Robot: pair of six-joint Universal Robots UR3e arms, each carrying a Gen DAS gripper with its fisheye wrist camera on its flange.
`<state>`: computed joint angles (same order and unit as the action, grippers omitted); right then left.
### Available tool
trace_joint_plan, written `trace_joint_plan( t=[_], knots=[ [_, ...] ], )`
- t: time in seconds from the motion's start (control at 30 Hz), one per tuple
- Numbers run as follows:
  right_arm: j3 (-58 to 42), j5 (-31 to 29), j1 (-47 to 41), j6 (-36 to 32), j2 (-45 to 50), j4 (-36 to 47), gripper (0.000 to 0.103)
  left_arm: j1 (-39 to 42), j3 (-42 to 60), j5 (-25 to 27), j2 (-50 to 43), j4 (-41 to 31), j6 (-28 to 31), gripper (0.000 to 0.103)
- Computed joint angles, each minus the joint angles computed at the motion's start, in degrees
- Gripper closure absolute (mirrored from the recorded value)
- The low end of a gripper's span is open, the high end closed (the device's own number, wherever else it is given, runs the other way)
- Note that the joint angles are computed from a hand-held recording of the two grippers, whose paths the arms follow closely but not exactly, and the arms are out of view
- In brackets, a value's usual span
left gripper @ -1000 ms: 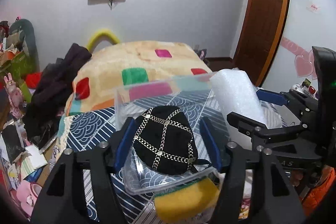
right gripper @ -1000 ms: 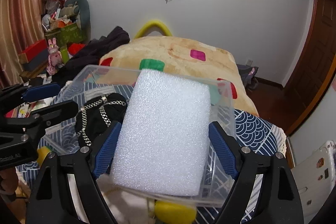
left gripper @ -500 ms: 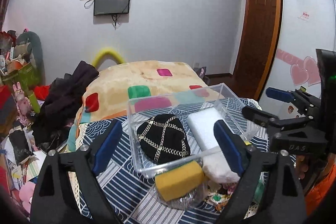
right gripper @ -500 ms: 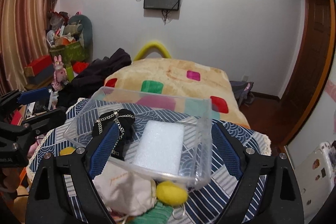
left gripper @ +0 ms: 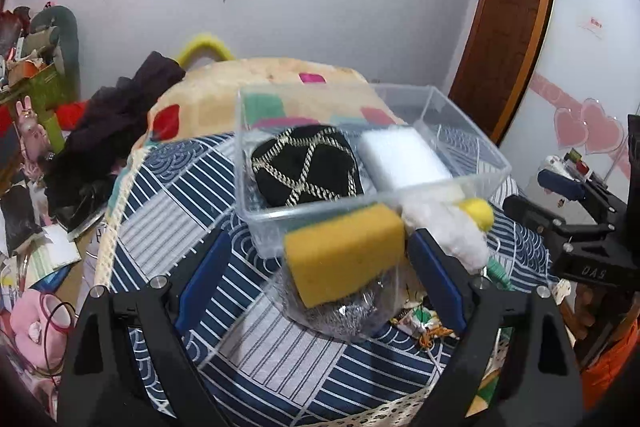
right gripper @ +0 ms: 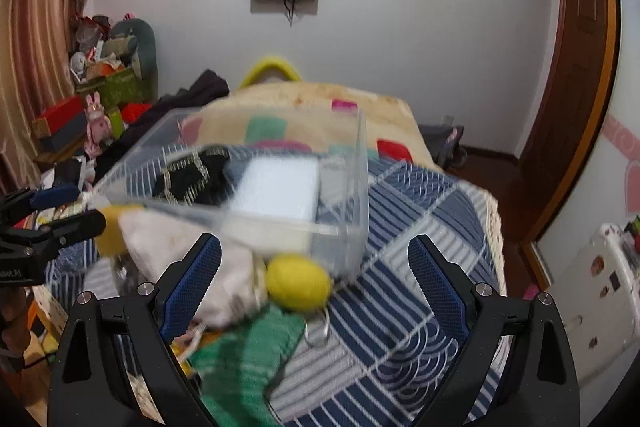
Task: Organize soft objects
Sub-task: 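Grasp the yellow-green sponge with the left tool while the right tool grasps the yellow felt ball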
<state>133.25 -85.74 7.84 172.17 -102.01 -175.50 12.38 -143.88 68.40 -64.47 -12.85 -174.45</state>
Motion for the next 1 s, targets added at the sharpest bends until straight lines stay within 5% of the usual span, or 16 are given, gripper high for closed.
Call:
trace_joint_plan(
  t=[0.3, 0.37, 0.5, 0.57, 0.7, 1.0],
  knots=[
    [2.97, 2.57, -3.69, 0.92, 3.24, -1.14, 0.011, -2.89, 1.59, 1.2, -9.77, 5.77, -2.81, 0.012],
    [3.22, 2.93, -4.01, 1.43, 3.69, -1.66, 0.02, -2.79, 1.42, 0.33, -10.83, 6.9, -2.96, 0.014],
    [3.08, 6.03, -5.17, 1.32, 4.17, 0.06, 0.035, -3.27, 1.16, -0.68, -12.33, 8.26, -1.85, 0.042],
    [3.81, 8.63, -6.38, 0.96, 3.32, 0.67, 0.047, -3.31, 0.69, -1.04, -12.16, 8.09, -1.18, 0.048],
    [5.26, 13.73, -8.74, -1.05, 0.09, 3.71, 0.066, -2.89, -1.33, -0.65, -9.75, 9.02, -0.79, 0.052],
    [7.5, 11.55, -8.37, -0.55, -4.9, 3.23, 0.068, 4.04, -5.77, -3.75, 6.33, -0.32, 1.51, 0.052]
  ],
)
